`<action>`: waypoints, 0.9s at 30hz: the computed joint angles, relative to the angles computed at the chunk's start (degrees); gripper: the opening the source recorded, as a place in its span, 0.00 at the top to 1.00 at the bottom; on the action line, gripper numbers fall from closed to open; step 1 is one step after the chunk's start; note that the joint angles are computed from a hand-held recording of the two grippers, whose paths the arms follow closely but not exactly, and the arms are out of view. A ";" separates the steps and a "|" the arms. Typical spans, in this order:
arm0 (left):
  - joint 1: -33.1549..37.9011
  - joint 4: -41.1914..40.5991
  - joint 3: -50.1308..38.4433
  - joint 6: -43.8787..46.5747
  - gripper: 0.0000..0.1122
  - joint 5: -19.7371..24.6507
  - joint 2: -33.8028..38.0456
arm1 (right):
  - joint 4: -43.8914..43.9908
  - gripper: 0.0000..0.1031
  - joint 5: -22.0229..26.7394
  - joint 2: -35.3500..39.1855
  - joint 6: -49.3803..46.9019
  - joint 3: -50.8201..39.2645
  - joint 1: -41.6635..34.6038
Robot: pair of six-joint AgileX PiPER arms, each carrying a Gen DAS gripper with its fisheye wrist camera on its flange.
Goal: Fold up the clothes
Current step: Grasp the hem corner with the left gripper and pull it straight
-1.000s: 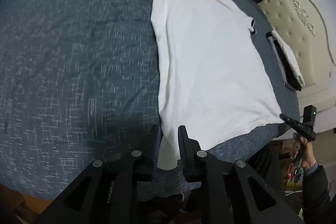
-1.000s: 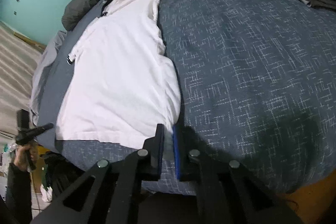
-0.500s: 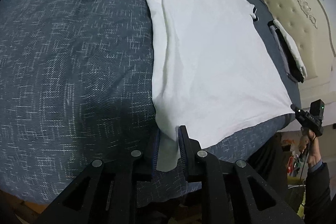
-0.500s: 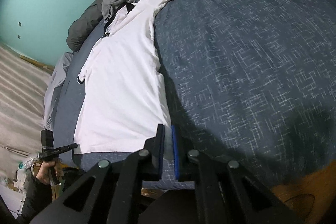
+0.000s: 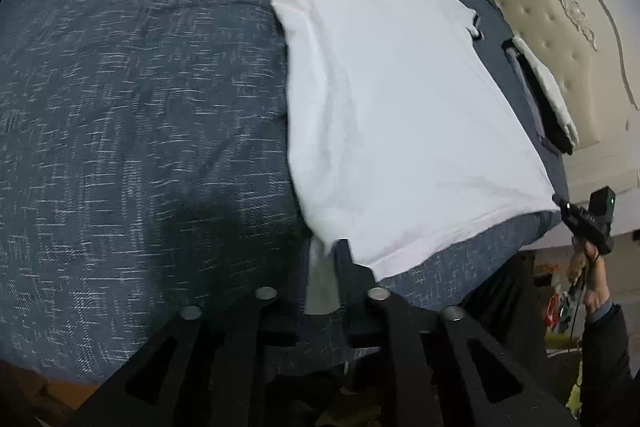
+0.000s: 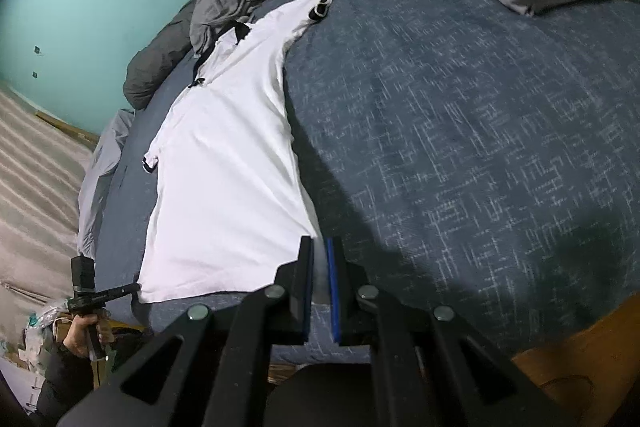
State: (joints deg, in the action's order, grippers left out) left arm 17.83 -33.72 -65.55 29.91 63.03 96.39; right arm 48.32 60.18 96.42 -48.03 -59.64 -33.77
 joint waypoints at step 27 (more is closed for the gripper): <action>1.14 2.02 1.27 2.71 0.96 4.30 -7.68 | -0.27 0.94 2.94 -3.16 -0.01 -1.72 0.52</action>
State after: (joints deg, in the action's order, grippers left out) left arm 18.98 -31.69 -64.27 32.62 67.33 88.70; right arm 48.05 63.12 93.25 -48.05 -61.36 -33.26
